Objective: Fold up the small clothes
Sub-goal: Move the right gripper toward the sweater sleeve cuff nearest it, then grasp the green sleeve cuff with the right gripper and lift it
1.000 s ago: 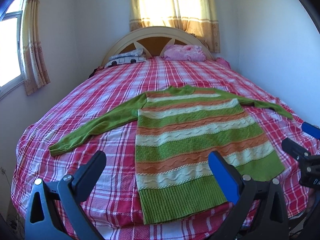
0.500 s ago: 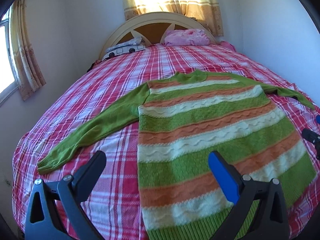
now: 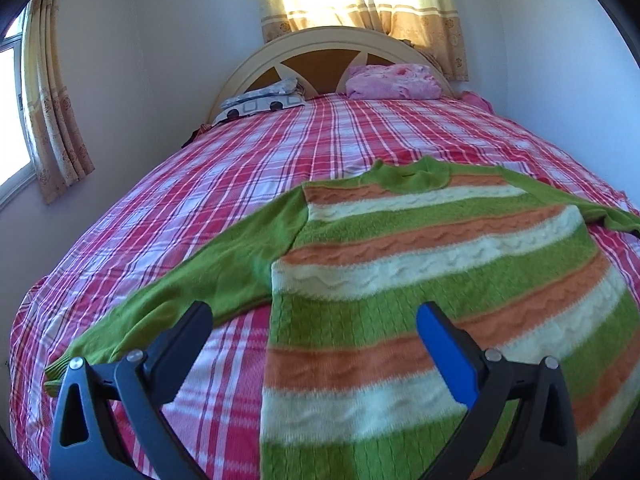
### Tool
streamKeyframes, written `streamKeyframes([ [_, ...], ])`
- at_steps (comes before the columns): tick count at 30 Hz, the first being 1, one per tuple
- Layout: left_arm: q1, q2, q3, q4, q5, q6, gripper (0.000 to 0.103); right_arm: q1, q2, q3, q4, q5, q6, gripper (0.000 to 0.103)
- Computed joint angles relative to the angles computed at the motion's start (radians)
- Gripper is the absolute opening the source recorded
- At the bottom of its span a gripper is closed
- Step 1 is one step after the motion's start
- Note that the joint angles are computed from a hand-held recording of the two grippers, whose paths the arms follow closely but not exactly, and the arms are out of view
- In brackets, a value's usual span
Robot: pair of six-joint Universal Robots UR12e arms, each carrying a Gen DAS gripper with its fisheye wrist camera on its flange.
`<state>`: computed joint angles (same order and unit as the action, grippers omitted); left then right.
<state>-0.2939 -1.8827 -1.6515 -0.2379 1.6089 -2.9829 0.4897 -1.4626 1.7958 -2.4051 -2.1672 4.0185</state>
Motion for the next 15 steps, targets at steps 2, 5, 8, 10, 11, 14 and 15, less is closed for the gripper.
streamKeyframes([
  [2,-0.004,-0.023,0.025,-0.004,0.014,-0.005,0.103,-0.024,-0.019,0.023,-0.002,0.002,0.023,0.102],
  [5,-0.006,-0.049,0.055,-0.019,0.018,-0.008,0.103,-0.060,-0.050,0.060,-0.013,0.017,0.066,0.102],
  [8,-0.007,-0.070,0.081,-0.037,0.019,-0.017,0.103,-0.096,-0.089,0.107,-0.049,0.024,0.112,0.102],
  [10,-0.006,-0.082,0.095,-0.044,0.015,-0.036,0.103,-0.117,-0.122,0.145,-0.085,0.024,0.149,0.102],
  [11,-0.006,-0.087,0.100,-0.044,0.015,-0.044,0.103,-0.123,-0.131,0.155,-0.096,0.028,0.160,0.102],
  [14,-0.005,-0.102,0.119,-0.057,0.007,-0.072,0.103,-0.143,-0.157,0.178,-0.091,0.048,0.197,0.101],
  [15,-0.006,-0.108,0.126,-0.059,0.007,-0.076,0.103,-0.152,-0.165,0.189,-0.105,0.069,0.200,0.100],
])
